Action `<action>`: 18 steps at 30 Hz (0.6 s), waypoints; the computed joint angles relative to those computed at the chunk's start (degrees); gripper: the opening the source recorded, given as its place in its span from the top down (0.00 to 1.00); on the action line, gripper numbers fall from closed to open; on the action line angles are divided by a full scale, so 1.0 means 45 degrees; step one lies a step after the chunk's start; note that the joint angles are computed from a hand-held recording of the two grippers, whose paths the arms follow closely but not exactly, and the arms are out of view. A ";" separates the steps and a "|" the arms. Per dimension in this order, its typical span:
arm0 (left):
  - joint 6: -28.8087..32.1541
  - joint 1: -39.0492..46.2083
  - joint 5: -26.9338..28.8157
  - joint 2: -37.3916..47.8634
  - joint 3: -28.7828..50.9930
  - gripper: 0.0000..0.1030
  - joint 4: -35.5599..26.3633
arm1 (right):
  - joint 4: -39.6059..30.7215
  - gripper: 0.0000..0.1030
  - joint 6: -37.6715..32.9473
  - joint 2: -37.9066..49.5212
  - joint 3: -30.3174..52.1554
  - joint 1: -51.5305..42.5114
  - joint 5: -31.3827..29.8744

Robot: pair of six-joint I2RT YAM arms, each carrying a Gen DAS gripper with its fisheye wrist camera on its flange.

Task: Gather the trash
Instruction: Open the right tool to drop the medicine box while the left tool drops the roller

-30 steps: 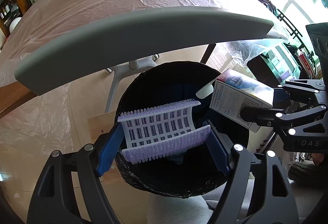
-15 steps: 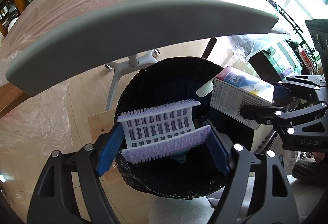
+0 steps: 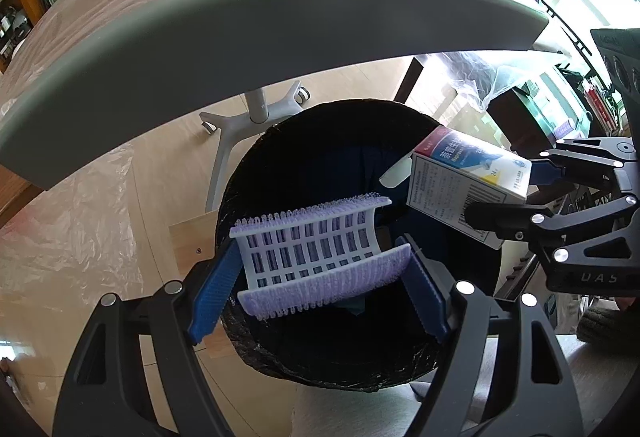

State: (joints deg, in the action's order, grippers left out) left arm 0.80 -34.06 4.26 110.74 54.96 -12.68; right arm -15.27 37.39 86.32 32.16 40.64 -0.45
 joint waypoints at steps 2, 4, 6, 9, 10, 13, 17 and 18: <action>0.0032 -0.0044 -0.0020 0.0048 0.0032 0.24 -0.0021 | 0.0011 0.56 -0.0076 0.0040 -0.0016 -0.0036 -0.0016; 0.0044 -0.0084 -0.0026 0.0098 0.0058 0.24 -0.0043 | 0.0035 0.56 -0.0147 0.0105 -0.0026 -0.0064 -0.0029; 0.0082 -0.0110 -0.0042 0.0170 0.0109 0.24 -0.0090 | 0.0087 0.56 -0.0173 0.0191 -0.0035 -0.0062 -0.0021; 0.0180 -0.0151 -0.0107 0.0250 0.0157 0.24 -0.0156 | 0.0157 0.56 -0.0200 0.0330 -0.0049 -0.0091 -0.0054; 0.0193 -0.0194 -0.0147 0.0265 0.0178 0.24 -0.0182 | 0.0173 0.56 -0.0205 0.0383 -0.0046 -0.0091 -0.0053; 0.0222 -0.0308 -0.0249 0.0330 0.0215 0.24 -0.0202 | 0.0168 0.56 -0.0196 0.0502 -0.0009 -0.0072 -0.0029; 0.0221 -0.0458 -0.0405 0.0479 0.0319 0.24 -0.0217 | 0.0207 0.56 -0.0156 0.0630 -0.0020 -0.0067 0.0008; 0.0236 -0.0458 -0.0422 0.0520 0.0337 0.24 -0.0217 | 0.0249 0.56 -0.0152 0.0662 -0.0057 -0.0111 -0.0017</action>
